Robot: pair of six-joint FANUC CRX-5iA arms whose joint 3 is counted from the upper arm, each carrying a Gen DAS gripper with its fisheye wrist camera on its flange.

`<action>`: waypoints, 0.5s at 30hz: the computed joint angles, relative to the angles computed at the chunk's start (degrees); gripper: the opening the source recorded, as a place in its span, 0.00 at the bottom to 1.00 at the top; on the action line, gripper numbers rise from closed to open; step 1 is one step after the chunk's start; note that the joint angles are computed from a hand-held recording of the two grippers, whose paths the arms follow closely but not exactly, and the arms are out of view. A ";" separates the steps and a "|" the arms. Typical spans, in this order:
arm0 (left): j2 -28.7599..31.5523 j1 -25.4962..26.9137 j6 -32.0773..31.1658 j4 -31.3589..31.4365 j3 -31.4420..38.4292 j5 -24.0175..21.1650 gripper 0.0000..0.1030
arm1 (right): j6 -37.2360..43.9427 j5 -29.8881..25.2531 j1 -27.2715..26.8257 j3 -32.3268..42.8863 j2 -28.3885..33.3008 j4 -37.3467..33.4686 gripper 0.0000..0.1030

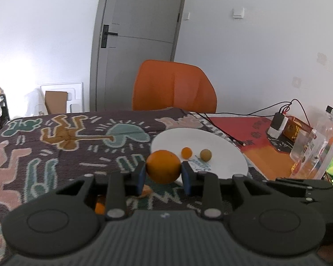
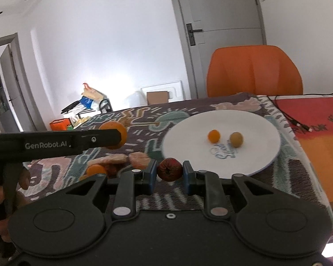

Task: Organize fruits
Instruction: 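Lower the plum onto the plate with the right tool while the left tool releases the orange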

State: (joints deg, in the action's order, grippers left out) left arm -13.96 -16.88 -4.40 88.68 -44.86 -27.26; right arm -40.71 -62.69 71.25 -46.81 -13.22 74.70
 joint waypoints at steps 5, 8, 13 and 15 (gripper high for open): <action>1.46 -1.63 0.09 -0.28 1.02 0.49 0.31 | -0.32 -0.14 -1.31 -1.41 -0.92 -0.81 0.22; 2.26 -2.73 0.21 -0.46 1.61 1.18 0.31 | -0.57 -0.09 -1.94 -2.06 -1.22 -1.45 0.22; 4.10 -3.74 0.37 -1.13 2.78 1.12 0.31 | -1.53 0.02 -2.97 -2.99 -1.49 -2.26 0.22; 4.97 -4.19 0.27 -1.25 3.26 1.02 0.31 | -1.72 -0.27 -3.28 -3.24 -1.51 -2.28 0.23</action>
